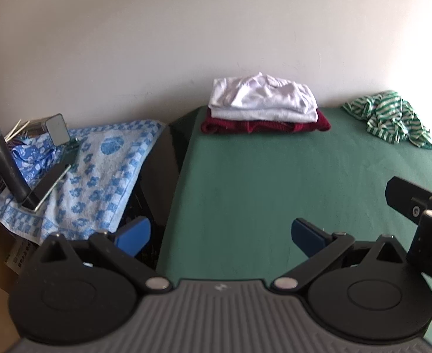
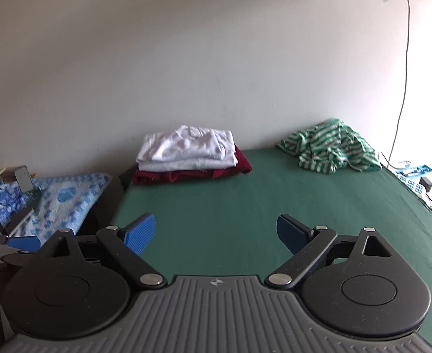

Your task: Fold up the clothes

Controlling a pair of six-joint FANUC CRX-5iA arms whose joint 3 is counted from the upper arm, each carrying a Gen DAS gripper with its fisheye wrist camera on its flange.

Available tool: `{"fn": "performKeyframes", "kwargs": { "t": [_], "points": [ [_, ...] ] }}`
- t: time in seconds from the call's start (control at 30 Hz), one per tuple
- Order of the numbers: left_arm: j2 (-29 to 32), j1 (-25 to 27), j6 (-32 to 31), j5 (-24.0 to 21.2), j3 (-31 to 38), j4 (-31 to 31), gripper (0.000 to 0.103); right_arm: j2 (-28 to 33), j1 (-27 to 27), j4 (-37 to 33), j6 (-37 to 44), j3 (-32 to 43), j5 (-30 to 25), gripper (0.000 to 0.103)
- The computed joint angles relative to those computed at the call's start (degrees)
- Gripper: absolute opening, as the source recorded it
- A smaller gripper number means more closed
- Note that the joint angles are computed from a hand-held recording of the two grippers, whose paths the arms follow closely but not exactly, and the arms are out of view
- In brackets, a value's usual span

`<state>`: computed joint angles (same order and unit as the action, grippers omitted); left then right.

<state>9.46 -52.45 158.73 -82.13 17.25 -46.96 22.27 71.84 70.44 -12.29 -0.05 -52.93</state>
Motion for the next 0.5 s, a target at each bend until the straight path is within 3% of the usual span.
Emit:
{"fn": "performKeyframes", "kwargs": {
  "t": [0.23,0.5],
  "points": [
    [1.05,2.25,-0.51,3.48,-0.30,4.59,0.102,-0.76,0.24,-5.15,2.13,-0.59,-1.97,0.092],
    [5.37,1.50,-0.73,-0.69,4.97,3.50,0.102,-2.85,-1.88,-5.48,2.50,-3.87,3.44,0.092]
  ]
}}
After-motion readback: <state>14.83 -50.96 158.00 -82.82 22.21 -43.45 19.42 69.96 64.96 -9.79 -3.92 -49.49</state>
